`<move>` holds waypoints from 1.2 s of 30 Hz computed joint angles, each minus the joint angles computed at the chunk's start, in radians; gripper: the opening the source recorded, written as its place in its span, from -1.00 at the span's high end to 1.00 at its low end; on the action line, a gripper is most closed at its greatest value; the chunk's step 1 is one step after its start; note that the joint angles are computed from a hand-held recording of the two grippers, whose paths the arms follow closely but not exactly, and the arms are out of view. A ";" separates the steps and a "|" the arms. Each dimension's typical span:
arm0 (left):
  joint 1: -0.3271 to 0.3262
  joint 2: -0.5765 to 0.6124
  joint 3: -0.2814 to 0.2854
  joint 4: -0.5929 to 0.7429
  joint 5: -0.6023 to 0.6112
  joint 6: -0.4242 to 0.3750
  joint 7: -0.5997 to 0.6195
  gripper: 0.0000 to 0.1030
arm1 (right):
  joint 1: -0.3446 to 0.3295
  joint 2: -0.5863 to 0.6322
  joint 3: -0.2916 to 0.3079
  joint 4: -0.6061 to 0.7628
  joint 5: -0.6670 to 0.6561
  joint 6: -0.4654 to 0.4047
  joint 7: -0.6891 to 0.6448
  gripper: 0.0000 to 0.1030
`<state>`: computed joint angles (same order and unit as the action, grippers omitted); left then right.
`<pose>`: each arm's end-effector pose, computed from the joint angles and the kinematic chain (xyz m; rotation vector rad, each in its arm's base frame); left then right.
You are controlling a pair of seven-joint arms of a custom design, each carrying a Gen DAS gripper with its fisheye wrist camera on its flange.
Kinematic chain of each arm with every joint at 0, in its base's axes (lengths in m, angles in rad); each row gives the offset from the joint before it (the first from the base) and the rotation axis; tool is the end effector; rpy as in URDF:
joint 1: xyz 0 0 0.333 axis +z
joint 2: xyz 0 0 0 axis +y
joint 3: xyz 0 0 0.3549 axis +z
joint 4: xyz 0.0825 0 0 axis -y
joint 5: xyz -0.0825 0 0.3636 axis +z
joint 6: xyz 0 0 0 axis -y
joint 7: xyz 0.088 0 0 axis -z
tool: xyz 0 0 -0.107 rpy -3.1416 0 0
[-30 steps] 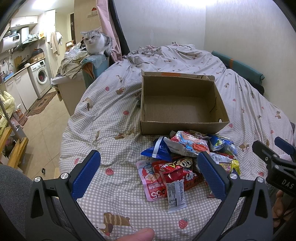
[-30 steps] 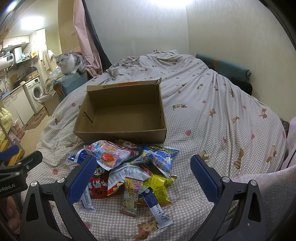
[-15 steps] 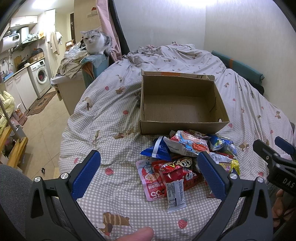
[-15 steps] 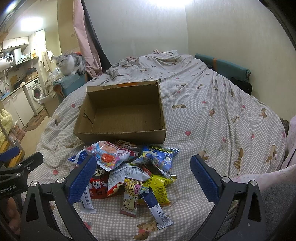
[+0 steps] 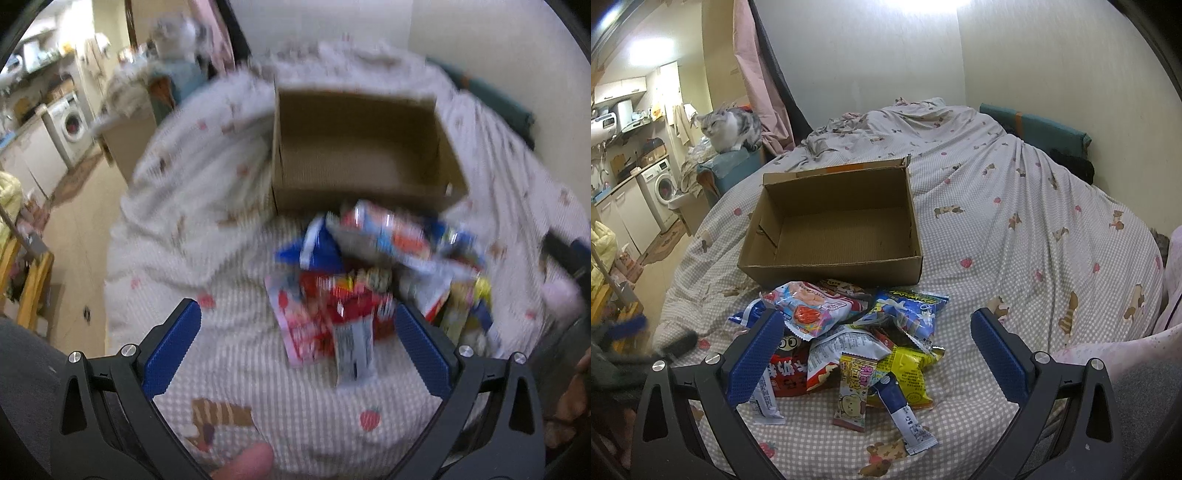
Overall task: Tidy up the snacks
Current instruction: 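Grasp the red-and-white candy bar with the left tool while the right tool grasps a blue-and-white stick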
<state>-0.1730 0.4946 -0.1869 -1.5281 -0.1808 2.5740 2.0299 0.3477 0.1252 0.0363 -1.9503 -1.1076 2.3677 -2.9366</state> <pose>0.6979 -0.2282 0.4809 -1.2381 2.4859 -0.7619 0.5630 0.2151 0.4998 -1.0734 2.2185 -0.9920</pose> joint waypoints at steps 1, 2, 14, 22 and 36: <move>-0.021 0.016 0.024 0.027 0.029 -0.053 -0.041 -1.00 | -0.007 -0.010 -0.004 -0.013 0.009 0.022 0.016 -1.00; -0.029 0.030 0.032 0.045 0.042 -0.094 -0.064 -1.00 | -0.012 -0.015 -0.005 -0.021 0.018 0.033 0.027 -1.00; -0.085 0.204 0.061 0.249 0.174 -0.457 -0.266 -0.43 | -0.036 -0.041 -0.001 -0.068 0.040 0.060 0.075 -1.00; -0.024 0.149 0.015 0.211 0.092 -0.493 -0.160 0.61 | -0.045 -0.046 0.000 -0.079 0.051 0.066 0.097 -1.00; 0.003 0.261 0.015 0.552 0.024 -0.649 -0.070 0.94 | -0.183 -0.105 -0.050 -0.206 0.385 0.340 -0.052 -1.00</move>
<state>-0.1700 0.7561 -0.1721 -0.9764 -0.1573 1.9249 1.9603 0.1650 0.0203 -0.0137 -2.1563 -0.7229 2.7076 -2.9883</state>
